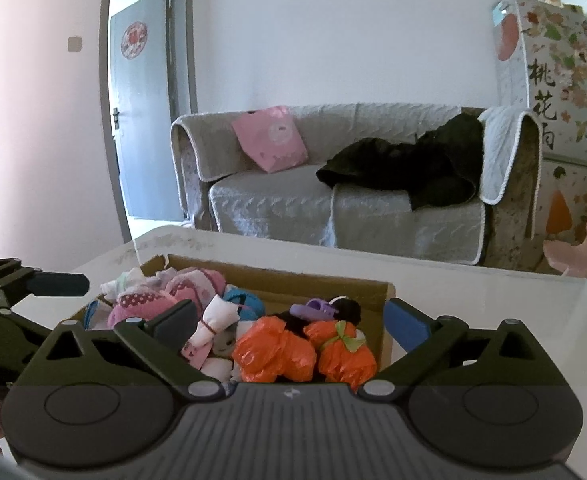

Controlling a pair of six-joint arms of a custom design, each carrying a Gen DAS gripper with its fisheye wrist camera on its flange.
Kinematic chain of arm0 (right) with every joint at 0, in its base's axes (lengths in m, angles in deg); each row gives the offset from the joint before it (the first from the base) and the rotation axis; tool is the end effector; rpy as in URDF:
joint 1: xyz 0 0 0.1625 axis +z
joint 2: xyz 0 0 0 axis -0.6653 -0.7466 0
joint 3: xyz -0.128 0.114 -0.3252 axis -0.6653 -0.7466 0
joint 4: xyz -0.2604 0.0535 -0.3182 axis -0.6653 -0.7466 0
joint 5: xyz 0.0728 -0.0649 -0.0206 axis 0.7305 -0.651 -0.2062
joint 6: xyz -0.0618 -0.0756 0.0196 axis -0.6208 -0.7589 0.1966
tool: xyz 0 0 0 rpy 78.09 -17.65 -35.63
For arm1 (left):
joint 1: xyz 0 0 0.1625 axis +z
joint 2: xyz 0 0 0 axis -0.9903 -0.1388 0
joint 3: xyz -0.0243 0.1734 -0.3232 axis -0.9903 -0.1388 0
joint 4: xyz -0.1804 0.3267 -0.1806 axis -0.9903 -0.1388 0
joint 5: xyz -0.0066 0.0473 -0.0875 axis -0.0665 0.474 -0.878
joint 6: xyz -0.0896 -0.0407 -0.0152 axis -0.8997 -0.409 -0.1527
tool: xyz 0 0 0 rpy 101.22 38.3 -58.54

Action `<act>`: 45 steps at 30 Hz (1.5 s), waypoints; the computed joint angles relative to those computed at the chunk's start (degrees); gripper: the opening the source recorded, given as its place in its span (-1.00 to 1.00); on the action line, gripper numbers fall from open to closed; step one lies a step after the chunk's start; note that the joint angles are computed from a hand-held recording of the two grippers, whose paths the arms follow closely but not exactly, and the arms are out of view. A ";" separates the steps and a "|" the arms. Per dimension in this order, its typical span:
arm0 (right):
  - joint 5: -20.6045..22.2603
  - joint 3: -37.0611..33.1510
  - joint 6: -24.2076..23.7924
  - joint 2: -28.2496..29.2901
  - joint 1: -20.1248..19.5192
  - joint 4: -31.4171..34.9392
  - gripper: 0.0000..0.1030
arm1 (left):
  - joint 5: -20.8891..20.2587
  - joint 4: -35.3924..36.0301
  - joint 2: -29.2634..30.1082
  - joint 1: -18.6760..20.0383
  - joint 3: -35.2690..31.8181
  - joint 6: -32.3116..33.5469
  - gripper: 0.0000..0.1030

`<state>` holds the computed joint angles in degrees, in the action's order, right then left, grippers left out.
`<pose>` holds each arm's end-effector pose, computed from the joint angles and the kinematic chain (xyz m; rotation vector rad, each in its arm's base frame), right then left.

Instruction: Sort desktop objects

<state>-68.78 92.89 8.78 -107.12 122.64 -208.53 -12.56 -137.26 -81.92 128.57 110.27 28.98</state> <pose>0.0380 -0.7141 0.1947 1.0067 -2.3158 1.2346 -0.3028 -0.6373 0.0047 0.6024 2.0311 -1.1423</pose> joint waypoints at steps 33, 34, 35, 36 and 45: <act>-0.80 -0.14 1.38 0.04 -0.43 -1.95 0.99 | 0.98 -5.89 -1.60 -0.44 2.85 4.61 0.99; -0.86 -0.13 1.30 0.01 -0.41 -1.86 0.99 | 0.88 -5.50 -1.74 -0.41 2.95 4.33 0.99; -0.92 -0.11 1.23 0.04 -0.42 -1.97 0.99 | 0.73 -5.20 -1.90 -0.37 3.08 3.89 0.99; -1.06 -0.14 1.16 0.08 -0.39 -1.95 0.99 | 0.50 -4.79 -2.15 -0.32 3.31 3.33 0.99; -1.60 -0.11 0.70 0.17 -0.26 -1.56 0.99 | -1.61 -6.72 -3.19 -0.44 5.28 3.82 0.99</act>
<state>-70.38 92.78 9.48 -106.95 122.38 -210.09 -14.17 -143.97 -85.11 128.13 115.55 32.80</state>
